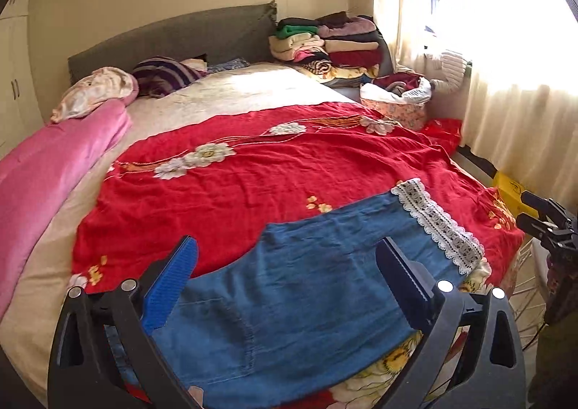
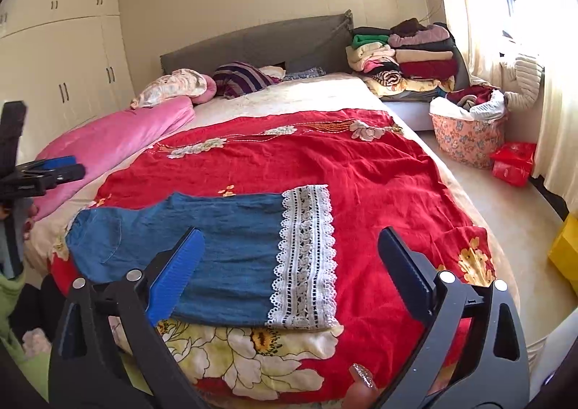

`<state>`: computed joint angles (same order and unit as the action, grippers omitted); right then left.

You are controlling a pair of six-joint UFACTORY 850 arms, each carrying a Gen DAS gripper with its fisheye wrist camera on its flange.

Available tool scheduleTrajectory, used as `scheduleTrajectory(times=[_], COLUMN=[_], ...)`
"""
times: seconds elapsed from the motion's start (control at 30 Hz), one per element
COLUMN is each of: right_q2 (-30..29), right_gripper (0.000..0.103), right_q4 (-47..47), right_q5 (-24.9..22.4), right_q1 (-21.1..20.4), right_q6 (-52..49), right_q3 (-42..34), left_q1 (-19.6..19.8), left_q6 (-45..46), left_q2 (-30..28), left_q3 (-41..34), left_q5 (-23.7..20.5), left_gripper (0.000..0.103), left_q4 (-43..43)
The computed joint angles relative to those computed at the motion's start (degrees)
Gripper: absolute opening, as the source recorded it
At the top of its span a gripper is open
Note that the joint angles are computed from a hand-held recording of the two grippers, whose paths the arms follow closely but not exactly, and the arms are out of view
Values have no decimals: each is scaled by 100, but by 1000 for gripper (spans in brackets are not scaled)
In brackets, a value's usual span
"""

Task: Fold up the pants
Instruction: 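Smooth the folded denim with the left tool and hold both tools above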

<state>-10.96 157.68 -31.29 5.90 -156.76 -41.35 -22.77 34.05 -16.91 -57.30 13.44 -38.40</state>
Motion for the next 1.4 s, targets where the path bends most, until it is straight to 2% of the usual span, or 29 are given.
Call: scheduleTrajectory(times=[0.2, 0.33, 0.43, 0.53, 0.6, 0.73, 0.87, 0.93, 1.0, 1.1, 1.2, 1.27, 1.4], right_q2=[-97, -294, -500, -708, -838, -1033, -1279, -1421, -1538, -1603, -1498, -1359, -1082], right_gripper=[92, 92, 92, 92, 92, 92, 92, 92, 92, 92, 92, 92, 92], right_q4=[-191, -116, -158, -235, -305, -72, -692, -431, 80, 321, -214, -320, 97], right_q5=[105, 373, 504, 609, 707, 933, 1103, 1377, 1606, 1643, 1391, 1230, 1049], right_q1=[94, 236, 323, 418, 481, 630, 612, 651, 704, 744, 671, 596, 528], right_q6=[-13, -208, -157, -96, -16, -292, 433, 275, -182, -440, 183, 369, 33], right_q3=[-70, -212, -341, -484, -592, -774, -962, -1076, -1160, -1181, -1086, -970, -758], left_q1=[-213, -318, -366, -365, -352, -322, -241, -207, -159, -145, -170, -180, -246], left_q6=[1287, 1646, 2475, 2492, 2779, 3885, 4801, 5317, 5124, 5106, 5354, 4802, 3331], left_q2=[-577, -1006, -1314, -1559, -1691, -1940, -2169, -2246, -2295, -2358, -2336, -2241, -2047], left_q3=[-515, -779, -963, -1094, -1181, -1374, -1547, -1601, -1616, -1656, -1662, -1599, -1483], left_q5=[-257, -342, -369, -449, -491, -503, -511, -516, -613, -626, -614, -702, -745], left_gripper=[98, 98, 98, 98, 98, 98, 98, 98, 99, 99, 98, 98, 98], left_q4=[-1124, -1308, -2066, -2068, -2364, -3380, -4312, -4855, -4684, -4641, -4888, -4340, -2809])
